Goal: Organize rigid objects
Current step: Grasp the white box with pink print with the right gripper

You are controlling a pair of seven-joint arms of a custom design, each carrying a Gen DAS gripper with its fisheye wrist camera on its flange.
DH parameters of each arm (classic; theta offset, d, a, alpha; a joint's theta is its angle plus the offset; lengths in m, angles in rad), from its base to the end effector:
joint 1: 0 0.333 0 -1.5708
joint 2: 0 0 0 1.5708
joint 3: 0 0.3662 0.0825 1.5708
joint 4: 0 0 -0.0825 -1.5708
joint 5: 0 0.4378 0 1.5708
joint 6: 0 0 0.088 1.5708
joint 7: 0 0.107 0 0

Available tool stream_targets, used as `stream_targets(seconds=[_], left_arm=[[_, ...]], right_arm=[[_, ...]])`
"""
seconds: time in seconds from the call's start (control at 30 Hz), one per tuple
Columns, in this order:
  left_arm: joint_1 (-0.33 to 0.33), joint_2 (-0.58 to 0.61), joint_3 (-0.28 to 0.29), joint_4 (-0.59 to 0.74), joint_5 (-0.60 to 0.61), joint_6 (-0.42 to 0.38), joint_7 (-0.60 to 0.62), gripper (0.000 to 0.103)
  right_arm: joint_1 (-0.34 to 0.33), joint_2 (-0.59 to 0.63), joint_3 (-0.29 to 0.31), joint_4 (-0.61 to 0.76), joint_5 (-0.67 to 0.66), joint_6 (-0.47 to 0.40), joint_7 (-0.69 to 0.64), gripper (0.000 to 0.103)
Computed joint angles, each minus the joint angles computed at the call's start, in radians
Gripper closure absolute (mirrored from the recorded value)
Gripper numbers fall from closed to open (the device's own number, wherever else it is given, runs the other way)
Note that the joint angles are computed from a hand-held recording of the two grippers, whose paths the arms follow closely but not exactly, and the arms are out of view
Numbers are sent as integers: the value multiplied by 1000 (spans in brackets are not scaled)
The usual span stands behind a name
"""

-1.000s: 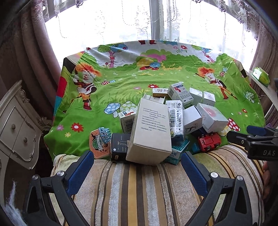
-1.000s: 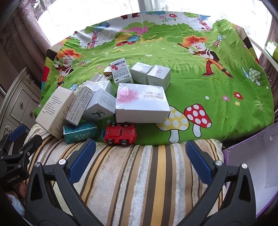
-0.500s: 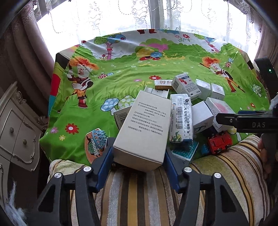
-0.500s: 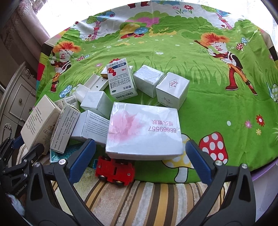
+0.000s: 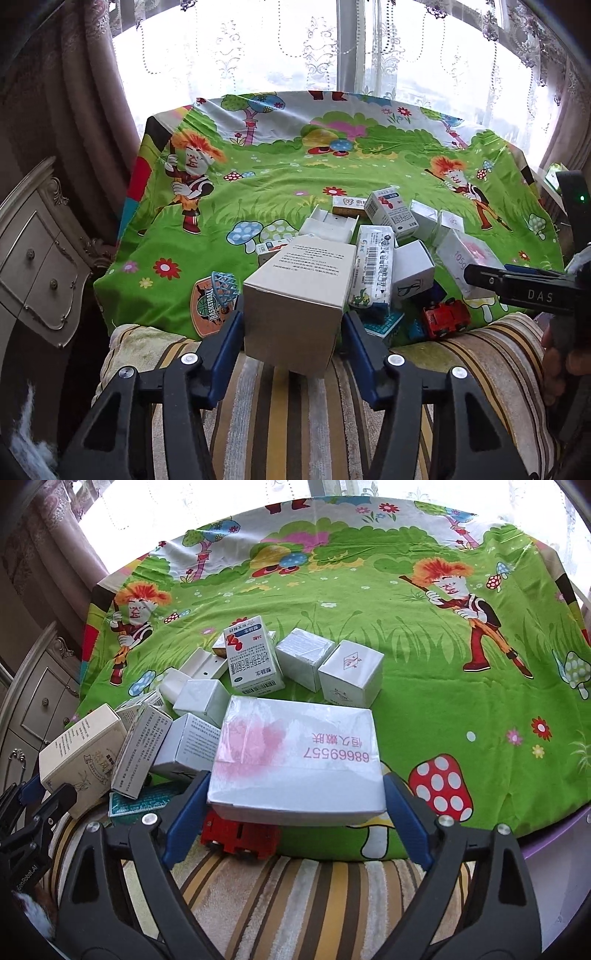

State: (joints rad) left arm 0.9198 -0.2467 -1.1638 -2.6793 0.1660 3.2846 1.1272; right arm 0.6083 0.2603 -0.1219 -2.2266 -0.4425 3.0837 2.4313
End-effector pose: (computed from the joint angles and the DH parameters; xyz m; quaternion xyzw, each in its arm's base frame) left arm 0.4660 -0.1322 0.3494 -0.6461 0.6760 -0.2468 0.2544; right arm 0.5417 0.3287 0.3248 -0.6993 0.6494 -0.1220 0.2727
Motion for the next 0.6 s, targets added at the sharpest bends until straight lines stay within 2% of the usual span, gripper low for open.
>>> stream_targets(seconds=[0.1, 0.27, 0.37, 0.5, 0.6], left_arm=[[-122, -12, 117, -35, -24, 44, 3, 48], [-318, -40, 284, -90, -67, 96, 27, 48], [-450, -59, 396, -125, -74, 120, 36, 48], [-680, -67, 601, -158, -23, 142, 48, 48], [-851, -48, 752, -160, 39, 155, 44, 49]], right_arm=[[137, -45, -151, -47, -138, 31, 170, 11], [262, -119, -287, -100, -443, 17, 469, 11], [263, -161, -290, -135, -560, 6, 584, 11], [242, -218, -273, -173, -747, -24, 767, 11], [214, -273, -238, -210, -844, -80, 875, 12]])
